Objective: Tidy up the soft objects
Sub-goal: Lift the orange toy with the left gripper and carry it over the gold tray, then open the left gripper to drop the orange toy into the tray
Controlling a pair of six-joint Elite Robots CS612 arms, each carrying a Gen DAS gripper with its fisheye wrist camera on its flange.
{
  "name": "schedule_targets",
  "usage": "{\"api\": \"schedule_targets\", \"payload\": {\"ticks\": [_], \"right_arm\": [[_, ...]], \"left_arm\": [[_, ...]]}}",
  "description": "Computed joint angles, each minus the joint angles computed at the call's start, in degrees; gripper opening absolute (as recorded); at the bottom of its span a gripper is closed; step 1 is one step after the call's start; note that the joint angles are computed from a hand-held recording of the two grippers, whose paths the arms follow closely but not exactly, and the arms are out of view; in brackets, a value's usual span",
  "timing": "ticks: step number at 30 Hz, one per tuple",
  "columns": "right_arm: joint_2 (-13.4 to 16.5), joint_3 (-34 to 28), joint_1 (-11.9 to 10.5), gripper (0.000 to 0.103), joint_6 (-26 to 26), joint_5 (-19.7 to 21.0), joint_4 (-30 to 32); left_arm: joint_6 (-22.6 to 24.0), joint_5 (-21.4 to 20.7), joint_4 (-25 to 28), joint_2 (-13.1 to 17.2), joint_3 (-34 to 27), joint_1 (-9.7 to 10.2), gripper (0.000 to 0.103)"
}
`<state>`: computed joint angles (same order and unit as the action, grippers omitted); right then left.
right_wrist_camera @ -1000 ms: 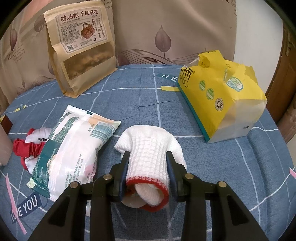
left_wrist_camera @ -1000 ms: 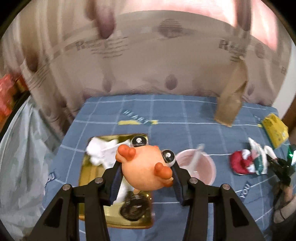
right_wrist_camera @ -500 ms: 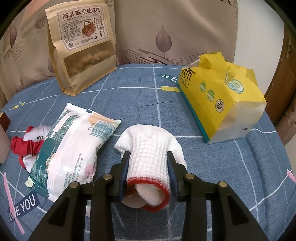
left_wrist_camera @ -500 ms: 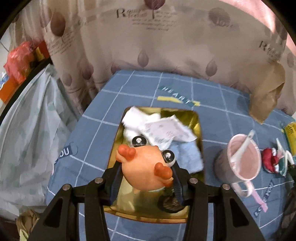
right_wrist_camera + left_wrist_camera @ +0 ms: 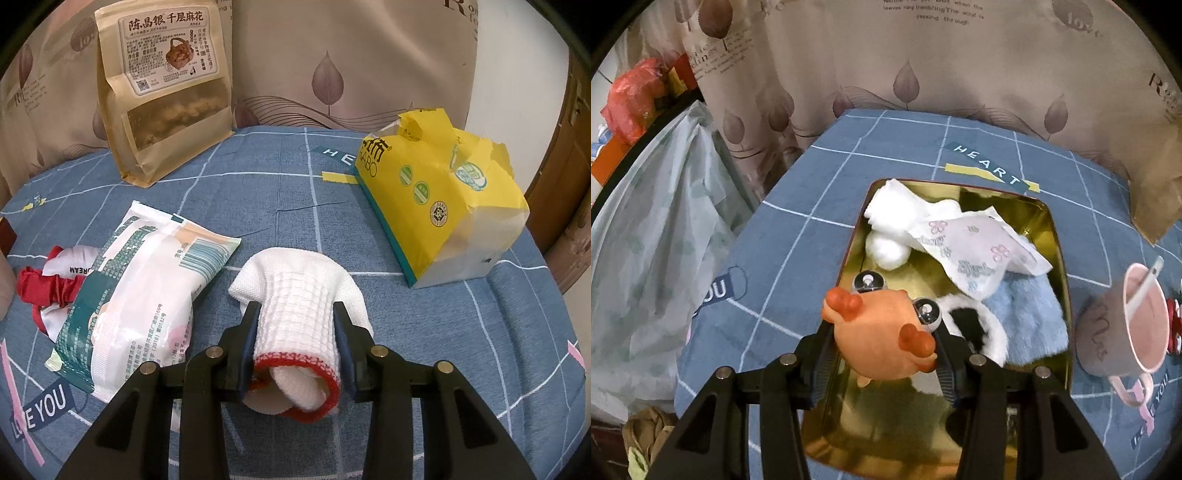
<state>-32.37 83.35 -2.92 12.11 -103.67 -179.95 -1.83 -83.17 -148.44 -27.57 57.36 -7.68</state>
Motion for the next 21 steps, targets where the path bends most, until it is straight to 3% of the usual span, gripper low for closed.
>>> {"api": "schedule_targets", "payload": {"ticks": [11, 21], "right_arm": [[0.0, 0.0, 0.1, 0.037, 0.0, -0.2, 0.1], [0.2, -0.5, 0.3, 0.037, -0.5, -1.2, 0.7]], "left_arm": [[0.3, 0.1, 1.1, 3.5, -5.7, 0.42, 0.048], [0.6, -1.0, 2.7, 3.7, -6.6, 0.63, 0.053]]}}
